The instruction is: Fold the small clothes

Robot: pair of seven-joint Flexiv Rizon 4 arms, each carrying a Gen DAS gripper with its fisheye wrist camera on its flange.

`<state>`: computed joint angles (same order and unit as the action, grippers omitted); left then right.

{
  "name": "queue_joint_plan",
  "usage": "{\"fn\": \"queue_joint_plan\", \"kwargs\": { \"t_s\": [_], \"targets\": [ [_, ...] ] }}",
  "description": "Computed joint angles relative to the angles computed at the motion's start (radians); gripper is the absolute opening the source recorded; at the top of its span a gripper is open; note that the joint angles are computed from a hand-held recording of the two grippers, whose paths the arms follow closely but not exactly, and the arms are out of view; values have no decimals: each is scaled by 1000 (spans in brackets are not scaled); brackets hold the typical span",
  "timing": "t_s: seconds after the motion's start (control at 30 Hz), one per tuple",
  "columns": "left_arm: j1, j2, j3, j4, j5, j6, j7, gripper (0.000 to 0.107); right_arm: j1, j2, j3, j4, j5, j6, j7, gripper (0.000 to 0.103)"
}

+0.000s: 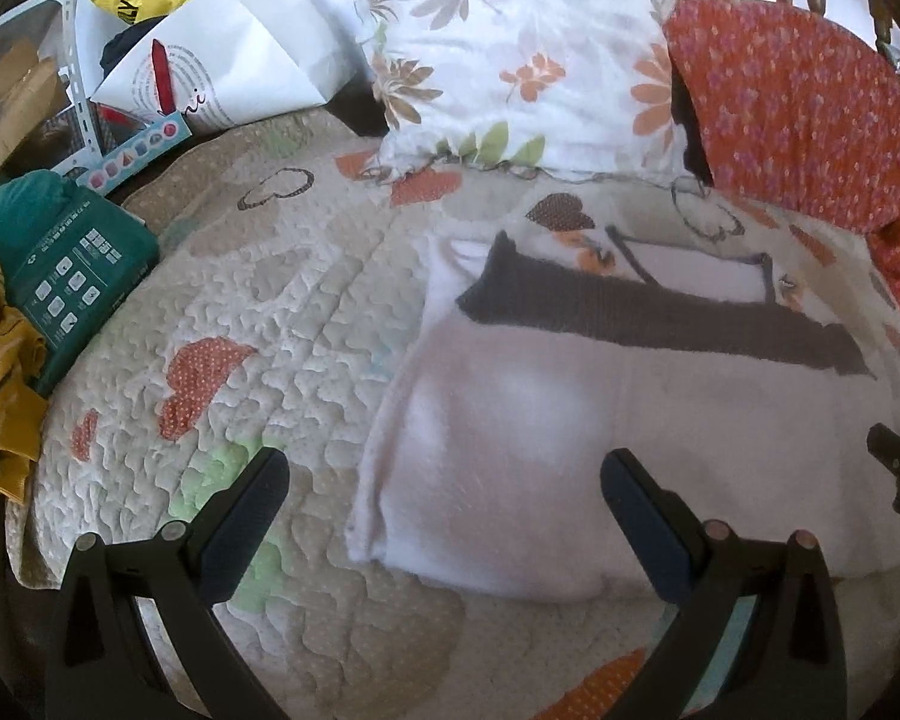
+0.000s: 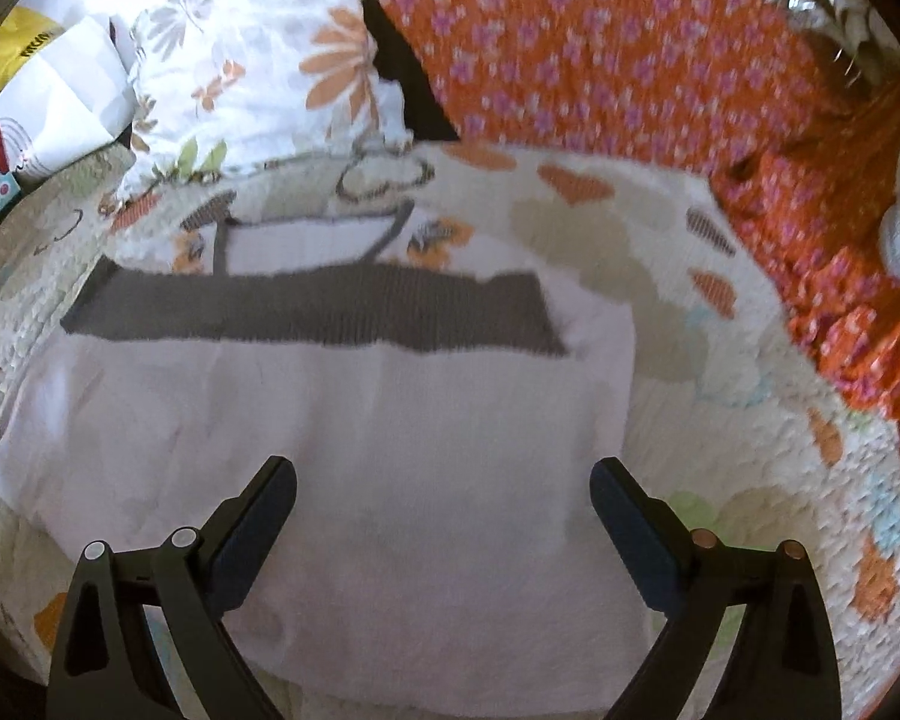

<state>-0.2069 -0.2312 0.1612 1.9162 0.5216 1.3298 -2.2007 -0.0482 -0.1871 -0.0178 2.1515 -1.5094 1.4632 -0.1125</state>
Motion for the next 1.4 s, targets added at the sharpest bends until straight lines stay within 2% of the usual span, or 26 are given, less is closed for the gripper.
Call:
{"fn": "queue_joint_plan", "kwargs": {
  "t_s": [0.1, 0.27, 0.37, 0.7, 1.03, 1.2, 1.23, 1.33, 1.4],
  "targets": [
    [4, 2, 0, 3, 0, 5, 7, 103, -5, 3, 1, -8, -38, -9, 24, 100],
    [13, 6, -12, 14, -31, 10, 31, 103, 15, -8, 13, 12, 174, -6, -124, 100],
    [3, 2, -9, 10, -24, 7, 22, 103, 34, -6, -3, 22, 240, 6, -155, 100],
    [2, -12, -9, 10, -53, 7, 52, 103, 71, 1, -32, 34, 294, 4, -183, 100],
    [15, -20, -4, 20, -81, -17, 74, 103, 104, -7, -34, 42, 430, -1, -278, 100],
    [43, -19, -16, 36, -141, -27, 108, 103, 116, -6, -37, 41, 473, -9, -317, 100],
    [47, -18, -15, 38, -150, -28, 108, 103, 118, 0, -45, 40, 464, -8, -314, 100],
    [69, -13, -28, 55, -202, -13, 129, 103, 99, 28, -97, 38, 307, 12, -165, 100],
    [79, -11, -44, 67, -240, 1, 160, 103, 57, 36, -85, 39, 323, 27, -144, 100]
  ]
}}
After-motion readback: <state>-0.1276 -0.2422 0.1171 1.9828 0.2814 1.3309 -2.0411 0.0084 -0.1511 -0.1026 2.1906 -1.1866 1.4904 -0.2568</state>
